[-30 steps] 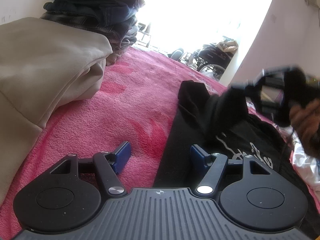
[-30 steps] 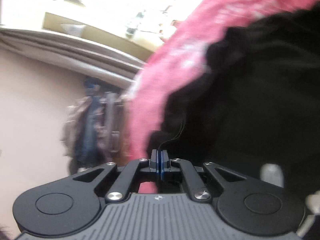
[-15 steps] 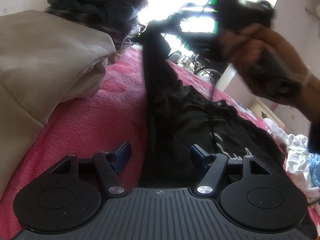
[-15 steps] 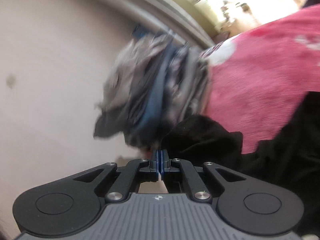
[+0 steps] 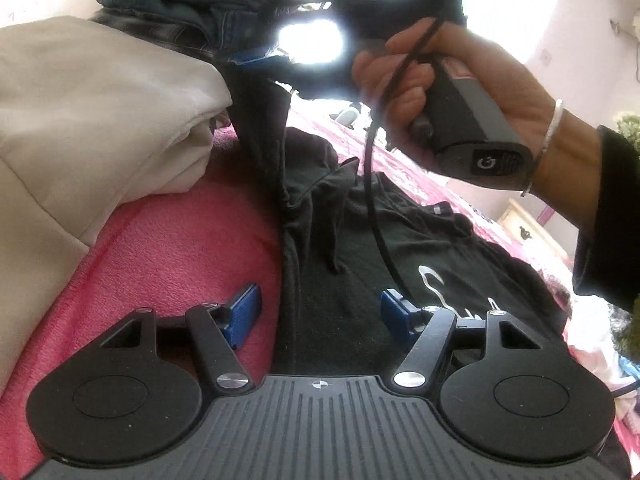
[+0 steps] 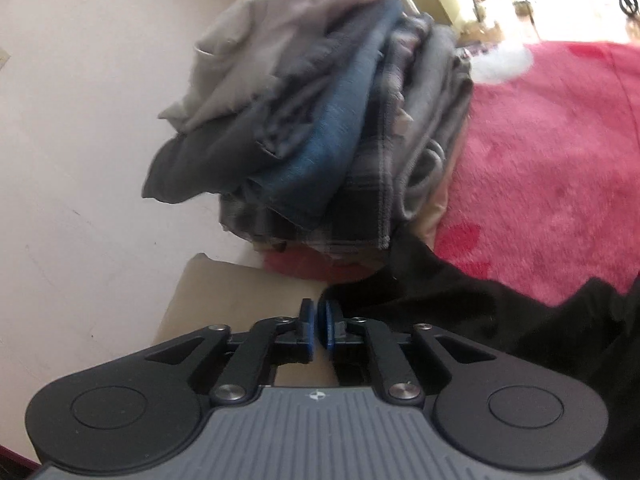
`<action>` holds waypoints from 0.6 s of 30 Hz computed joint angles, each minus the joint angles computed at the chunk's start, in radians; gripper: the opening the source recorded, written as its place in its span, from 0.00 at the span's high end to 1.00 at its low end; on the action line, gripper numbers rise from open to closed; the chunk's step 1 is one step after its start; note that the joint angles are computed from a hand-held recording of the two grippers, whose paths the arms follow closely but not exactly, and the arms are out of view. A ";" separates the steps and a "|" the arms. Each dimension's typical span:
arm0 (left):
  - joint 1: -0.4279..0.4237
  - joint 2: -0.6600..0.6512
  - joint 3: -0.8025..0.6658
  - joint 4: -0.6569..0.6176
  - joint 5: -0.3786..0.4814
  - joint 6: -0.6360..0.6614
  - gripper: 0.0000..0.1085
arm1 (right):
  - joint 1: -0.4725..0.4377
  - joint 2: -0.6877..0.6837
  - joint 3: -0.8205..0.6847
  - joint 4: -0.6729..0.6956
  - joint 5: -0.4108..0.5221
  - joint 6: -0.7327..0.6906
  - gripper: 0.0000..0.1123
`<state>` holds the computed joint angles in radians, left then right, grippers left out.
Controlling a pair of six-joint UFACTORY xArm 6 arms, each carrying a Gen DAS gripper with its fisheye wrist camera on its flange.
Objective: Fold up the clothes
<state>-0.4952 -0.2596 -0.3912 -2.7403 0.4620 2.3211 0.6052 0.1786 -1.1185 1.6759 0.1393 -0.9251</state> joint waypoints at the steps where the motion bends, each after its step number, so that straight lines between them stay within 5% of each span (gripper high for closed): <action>1: 0.001 0.000 0.000 0.002 0.001 -0.002 0.39 | 0.000 -0.011 -0.001 0.058 0.001 -0.072 0.74; 5: 0.003 0.000 0.000 0.010 0.003 -0.009 0.39 | -0.025 -0.077 0.022 0.321 0.056 -0.404 0.69; 9: 0.007 -0.002 0.004 0.019 0.007 -0.018 0.39 | -0.084 -0.175 0.111 0.492 0.184 -0.564 0.68; 12: 0.012 -0.003 0.007 0.028 0.013 -0.026 0.39 | -0.104 -0.214 0.161 0.499 0.175 -0.530 0.67; 15: 0.011 -0.004 0.008 0.029 0.014 -0.027 0.39 | -0.097 -0.189 0.193 0.316 0.109 -0.307 0.67; 18: 0.011 -0.003 0.007 0.028 0.014 -0.027 0.39 | -0.115 -0.147 0.224 0.206 0.152 -0.133 0.70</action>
